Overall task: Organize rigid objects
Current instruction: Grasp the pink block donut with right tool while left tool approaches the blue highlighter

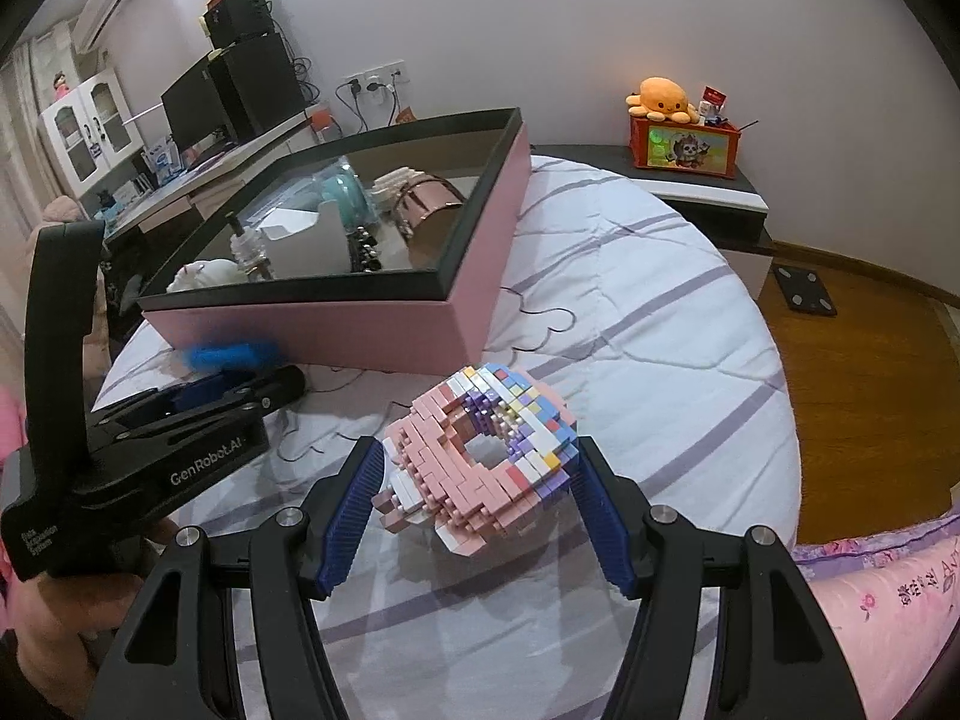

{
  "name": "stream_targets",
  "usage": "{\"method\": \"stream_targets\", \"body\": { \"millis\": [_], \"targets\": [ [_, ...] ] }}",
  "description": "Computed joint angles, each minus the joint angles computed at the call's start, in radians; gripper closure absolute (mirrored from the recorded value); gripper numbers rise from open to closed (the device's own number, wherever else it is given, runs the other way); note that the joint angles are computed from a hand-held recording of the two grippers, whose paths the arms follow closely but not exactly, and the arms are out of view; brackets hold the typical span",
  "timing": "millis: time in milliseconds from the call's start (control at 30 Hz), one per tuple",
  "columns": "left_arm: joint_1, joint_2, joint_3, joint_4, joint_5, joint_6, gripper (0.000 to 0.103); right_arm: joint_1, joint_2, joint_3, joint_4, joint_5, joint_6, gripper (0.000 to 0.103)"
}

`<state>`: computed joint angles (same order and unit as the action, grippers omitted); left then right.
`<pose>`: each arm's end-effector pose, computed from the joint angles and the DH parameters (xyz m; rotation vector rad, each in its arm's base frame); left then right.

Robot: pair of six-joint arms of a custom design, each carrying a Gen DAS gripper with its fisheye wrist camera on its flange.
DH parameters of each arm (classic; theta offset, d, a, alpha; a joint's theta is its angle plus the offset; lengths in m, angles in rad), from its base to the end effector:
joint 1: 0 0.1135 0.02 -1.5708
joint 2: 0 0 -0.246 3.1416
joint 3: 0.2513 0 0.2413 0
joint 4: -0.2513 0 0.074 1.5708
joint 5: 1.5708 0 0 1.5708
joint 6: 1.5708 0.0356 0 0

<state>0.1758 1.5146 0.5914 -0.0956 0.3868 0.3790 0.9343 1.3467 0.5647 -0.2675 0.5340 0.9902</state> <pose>0.2496 0.0307 0.1178 0.3910 2.4697 -0.2766 0.1486 0.1706 0.1405 0.2434 2.4068 0.1507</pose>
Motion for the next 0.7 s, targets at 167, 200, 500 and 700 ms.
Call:
{"method": "stream_targets", "body": {
  "millis": [167, 200, 500, 700],
  "targets": [
    [0.084, -0.015, -0.003, -0.019, 0.013, 0.084, 0.011, 0.045, 0.035, 0.05, -0.045, 0.03, 0.043, 0.038],
    [0.107, -0.026, -0.017, 0.008, 0.018, 0.084, 0.0, 0.051, 0.042, 0.06, -0.055, 0.035, 0.05, 0.038],
    [0.078, 0.088, 0.066, 0.0, -0.056, 0.122, 0.0, 0.068, 0.106, 0.132, -0.092, 0.036, 0.058, 0.038],
    [0.031, 0.096, 0.075, 0.003, -0.087, 0.099, 0.0, 0.072, 0.14, 0.167, -0.1, 0.036, 0.053, 0.038]
  ]
}}
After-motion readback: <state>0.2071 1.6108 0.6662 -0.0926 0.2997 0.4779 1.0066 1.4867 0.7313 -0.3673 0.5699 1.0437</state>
